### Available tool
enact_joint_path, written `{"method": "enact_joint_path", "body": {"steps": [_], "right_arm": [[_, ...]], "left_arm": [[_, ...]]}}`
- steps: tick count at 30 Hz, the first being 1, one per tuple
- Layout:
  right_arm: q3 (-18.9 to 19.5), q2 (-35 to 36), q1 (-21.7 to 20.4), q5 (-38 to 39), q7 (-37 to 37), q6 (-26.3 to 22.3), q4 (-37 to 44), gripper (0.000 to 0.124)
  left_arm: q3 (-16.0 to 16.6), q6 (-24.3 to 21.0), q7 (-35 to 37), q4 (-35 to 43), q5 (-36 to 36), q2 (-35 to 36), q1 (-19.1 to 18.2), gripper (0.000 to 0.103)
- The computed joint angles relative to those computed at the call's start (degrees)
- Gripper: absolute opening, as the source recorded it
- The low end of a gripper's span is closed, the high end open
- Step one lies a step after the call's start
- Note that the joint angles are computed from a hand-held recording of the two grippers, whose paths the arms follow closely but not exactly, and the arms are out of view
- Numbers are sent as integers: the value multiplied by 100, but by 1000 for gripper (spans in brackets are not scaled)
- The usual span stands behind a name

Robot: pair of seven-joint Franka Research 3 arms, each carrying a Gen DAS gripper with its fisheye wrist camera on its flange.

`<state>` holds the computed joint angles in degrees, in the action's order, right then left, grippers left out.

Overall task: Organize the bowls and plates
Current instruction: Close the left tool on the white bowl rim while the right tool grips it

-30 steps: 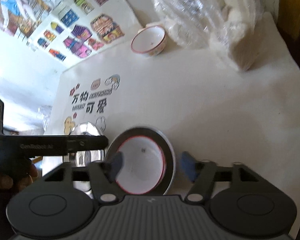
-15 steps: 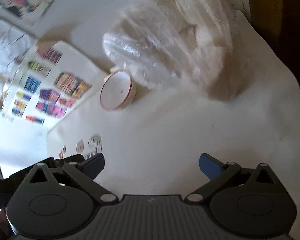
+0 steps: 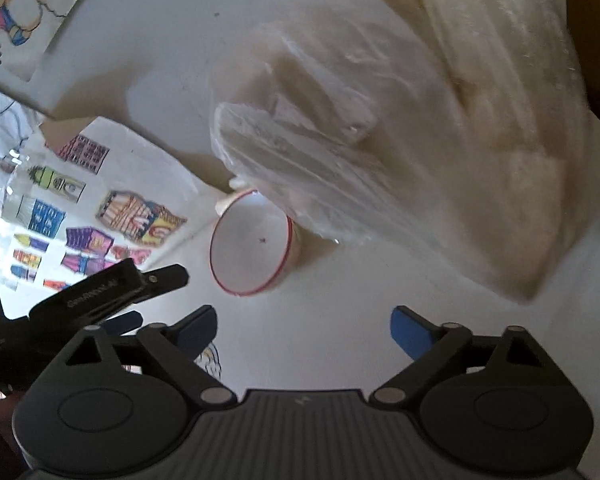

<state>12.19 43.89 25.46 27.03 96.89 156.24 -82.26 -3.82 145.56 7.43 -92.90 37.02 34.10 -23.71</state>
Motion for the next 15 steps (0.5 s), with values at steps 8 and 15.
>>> {"method": "enact_joint_path", "body": {"steps": [8, 15], "right_arm": [[-404, 489, 401, -422, 744, 58, 681, 79], [-558, 944, 602, -813, 1397, -100, 1345, 60]], "left_arm": [[-81, -2, 930, 657, -290, 531, 145, 102], [-130, -224, 1602, 1286, -695, 967, 165, 102]]}}
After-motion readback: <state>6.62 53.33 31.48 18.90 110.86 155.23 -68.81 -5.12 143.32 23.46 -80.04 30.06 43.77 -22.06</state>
